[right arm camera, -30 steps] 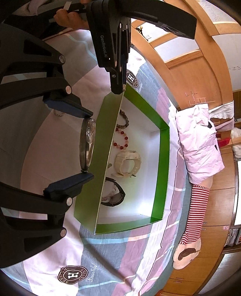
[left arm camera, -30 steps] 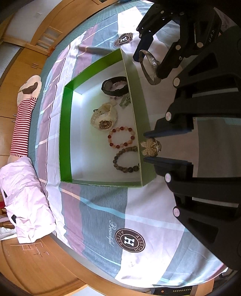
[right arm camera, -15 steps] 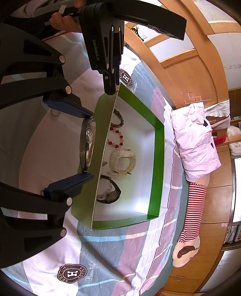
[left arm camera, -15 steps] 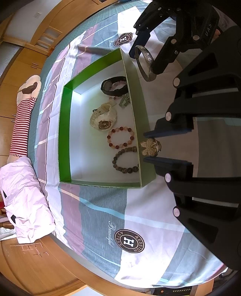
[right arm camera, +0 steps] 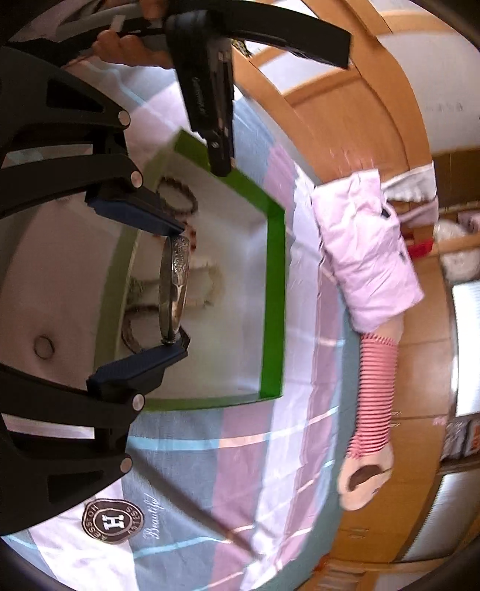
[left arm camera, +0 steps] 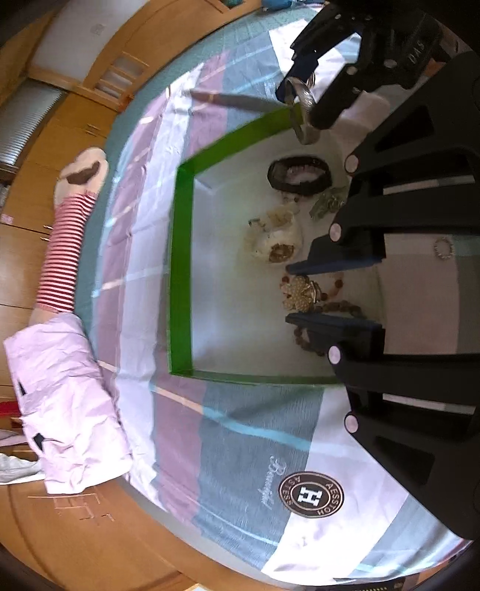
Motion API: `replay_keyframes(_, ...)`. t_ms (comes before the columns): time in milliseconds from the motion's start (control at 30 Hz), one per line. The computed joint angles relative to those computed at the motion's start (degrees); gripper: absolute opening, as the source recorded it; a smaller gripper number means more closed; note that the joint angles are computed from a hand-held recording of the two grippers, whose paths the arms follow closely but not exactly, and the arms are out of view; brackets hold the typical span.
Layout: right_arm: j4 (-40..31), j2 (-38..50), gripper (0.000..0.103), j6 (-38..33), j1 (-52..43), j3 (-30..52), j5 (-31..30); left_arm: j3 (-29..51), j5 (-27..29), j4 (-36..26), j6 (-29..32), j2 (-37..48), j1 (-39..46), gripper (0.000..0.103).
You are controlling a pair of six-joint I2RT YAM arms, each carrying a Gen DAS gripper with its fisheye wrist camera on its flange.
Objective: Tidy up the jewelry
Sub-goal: 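Carry the charm and bangle over the green box, then open both grippers inside the box and withdraw them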
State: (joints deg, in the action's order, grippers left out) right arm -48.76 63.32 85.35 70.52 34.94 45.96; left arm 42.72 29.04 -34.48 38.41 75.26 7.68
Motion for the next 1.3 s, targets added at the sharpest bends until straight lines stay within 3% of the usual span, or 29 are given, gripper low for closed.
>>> replay_keyframes(300,3.1,0.7,0.061,-1.9,-3.6,-3.3,-1.7,-6.5,-6.4,9.3,-2.4,-1.4,-6.5,0.021)
replay_keyframes(967,8.0,3.7,0.062,-6.1,-6.5,-4.3,-4.0,-8.6,-8.8,11.6,-3.1,-1.4,-8.2,0.022)
replay_keyframes(1100,4.5,2.5,0.077,-3.5,-3.9,-2.7,-1.6,-8.5,-7.8,11.6,-3.5,-2.0,-7.5,0.051)
replay_keyframes(1133,3.1,2.4,0.078,-2.8,-3.0,-2.0,-1.2,-8.3,-6.9,10.9,-3.3,-2.5,-7.0,0.053)
replay_keyframes(1200,-1.1,1.8,0.078,-1.1,-0.9,-0.1,-1.6,-7.7,-6.0,8.2,-1.8,-3.5,-6.0,0.052)
replay_keyframes(1300,-12.4,1.7,0.078,8.2,6.2,3.9,-4.1,-6.2,-4.8,-1.2,4.1,-6.5,-2.8,0.037)
